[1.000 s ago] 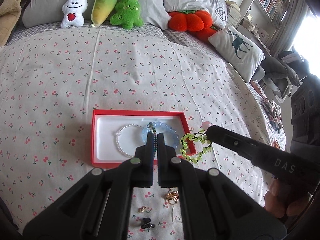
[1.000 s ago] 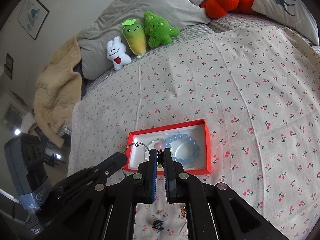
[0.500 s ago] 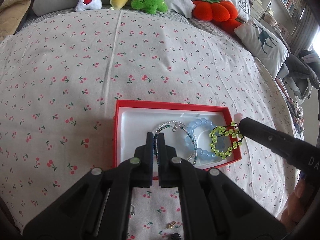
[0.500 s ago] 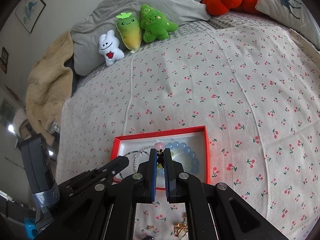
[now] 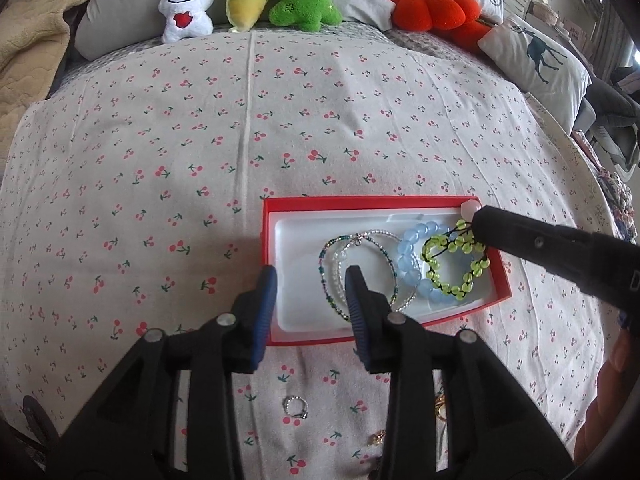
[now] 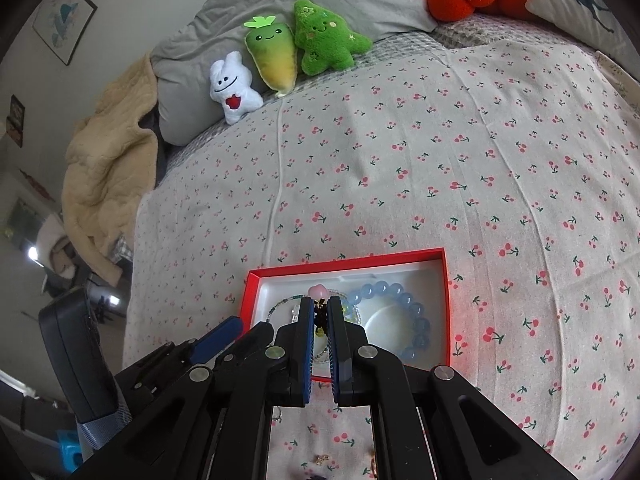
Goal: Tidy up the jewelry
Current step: 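Carry both green pieces into the red box and open both tools, then move the left tool toward the black clip charm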
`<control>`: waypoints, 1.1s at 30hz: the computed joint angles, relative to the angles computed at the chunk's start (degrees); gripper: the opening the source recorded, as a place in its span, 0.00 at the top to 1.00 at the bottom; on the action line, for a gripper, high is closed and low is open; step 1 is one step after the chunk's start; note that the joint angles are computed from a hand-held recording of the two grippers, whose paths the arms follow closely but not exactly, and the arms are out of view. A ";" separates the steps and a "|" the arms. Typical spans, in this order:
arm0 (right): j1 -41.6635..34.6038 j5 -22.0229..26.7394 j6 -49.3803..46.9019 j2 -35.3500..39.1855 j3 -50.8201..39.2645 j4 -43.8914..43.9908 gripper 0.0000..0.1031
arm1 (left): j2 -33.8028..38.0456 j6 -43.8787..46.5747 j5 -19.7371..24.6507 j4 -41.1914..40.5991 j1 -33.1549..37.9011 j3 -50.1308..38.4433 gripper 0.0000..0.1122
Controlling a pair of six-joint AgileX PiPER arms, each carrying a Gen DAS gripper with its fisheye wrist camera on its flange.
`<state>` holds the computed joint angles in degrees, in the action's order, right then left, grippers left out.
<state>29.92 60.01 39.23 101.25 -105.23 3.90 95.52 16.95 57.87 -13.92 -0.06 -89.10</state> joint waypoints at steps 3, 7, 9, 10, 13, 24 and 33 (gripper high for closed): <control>0.15 1.71 1.20 0.94 -0.56 -2.59 0.94 | -0.28 0.04 0.26 0.95 -0.12 0.29 0.60; -0.34 3.10 2.07 1.72 0.04 -4.79 0.93 | -0.40 0.08 0.42 1.73 -0.45 0.64 0.58; -0.66 3.38 1.97 1.65 0.68 -5.29 0.93 | -0.51 0.02 0.39 1.94 -0.62 0.77 0.56; -0.61 3.80 1.84 1.76 0.56 -5.70 0.91 | -0.58 -0.03 0.37 2.06 -0.70 0.80 0.55; -0.61 4.54 0.77 1.86 0.10 -5.87 0.90 | -0.62 -0.22 0.78 2.31 -0.87 0.57 0.50; -1.06 6.50 -1.20 -1.17 0.36 -3.68 0.81 | -3.65 -1.34 3.77 3.17 -0.83 1.63 0.33; 1.17 8.41 -1.21 -7.23 5.41 -4.80 0.34 | -8.78 -0.16 7.58 0.92 0.74 6.82 0.27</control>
<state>31.08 68.41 38.01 94.02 -99.81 -0.90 86.75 16.79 65.45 -13.00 0.68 -82.28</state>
